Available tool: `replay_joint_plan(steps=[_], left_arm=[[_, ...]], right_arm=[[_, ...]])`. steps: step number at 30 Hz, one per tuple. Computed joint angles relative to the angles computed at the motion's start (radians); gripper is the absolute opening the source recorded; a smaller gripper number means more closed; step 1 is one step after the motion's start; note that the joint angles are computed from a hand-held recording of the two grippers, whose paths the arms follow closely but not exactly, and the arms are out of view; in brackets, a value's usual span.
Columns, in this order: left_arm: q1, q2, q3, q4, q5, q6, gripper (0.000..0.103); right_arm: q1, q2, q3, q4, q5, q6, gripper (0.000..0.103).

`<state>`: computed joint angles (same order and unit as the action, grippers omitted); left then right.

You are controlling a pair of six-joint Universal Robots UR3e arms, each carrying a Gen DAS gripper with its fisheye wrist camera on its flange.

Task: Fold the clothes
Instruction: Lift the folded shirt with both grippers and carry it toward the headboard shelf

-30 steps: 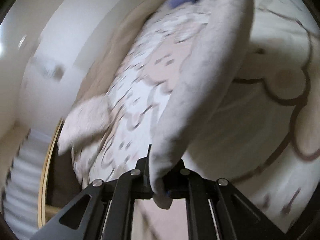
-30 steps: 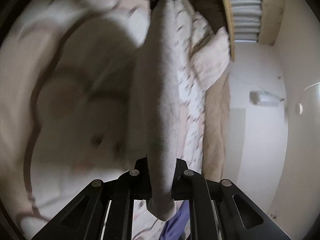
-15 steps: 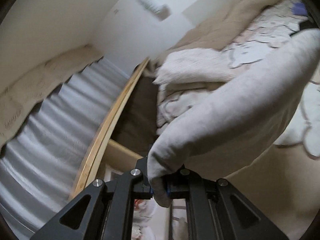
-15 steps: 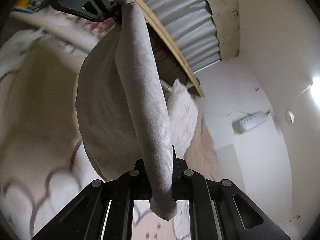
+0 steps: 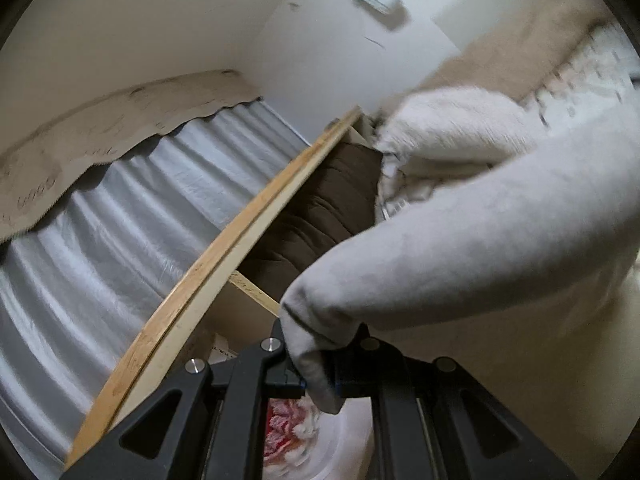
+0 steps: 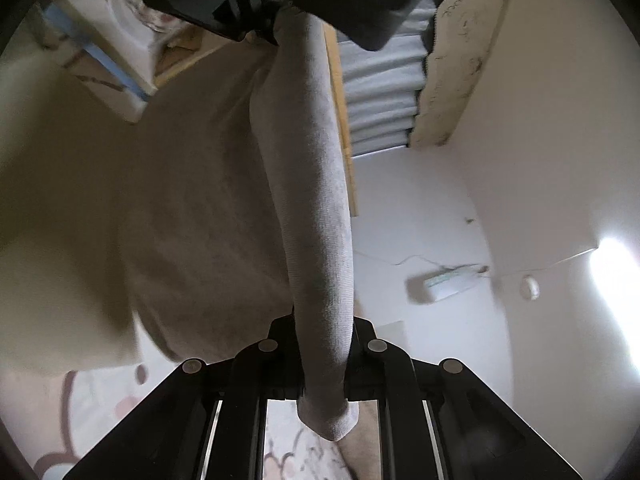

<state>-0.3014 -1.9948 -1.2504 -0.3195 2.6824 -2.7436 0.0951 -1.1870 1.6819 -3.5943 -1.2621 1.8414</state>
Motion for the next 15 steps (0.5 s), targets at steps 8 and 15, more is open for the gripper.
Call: replay_joint_plan(steps=[8,15], left_arm=[[-0.113,0.180,-0.612,0.202,0.030,0.095,0.010],[-0.218,0.285,-1.032,0.148,0.103,0.067,0.009]], right_arm=[[-0.138,-0.044,0.516,-0.400,0.187,-0.121,0.012],[-0.236,-0.166,0.981,-0.431,0.322,-0.326,0.012]])
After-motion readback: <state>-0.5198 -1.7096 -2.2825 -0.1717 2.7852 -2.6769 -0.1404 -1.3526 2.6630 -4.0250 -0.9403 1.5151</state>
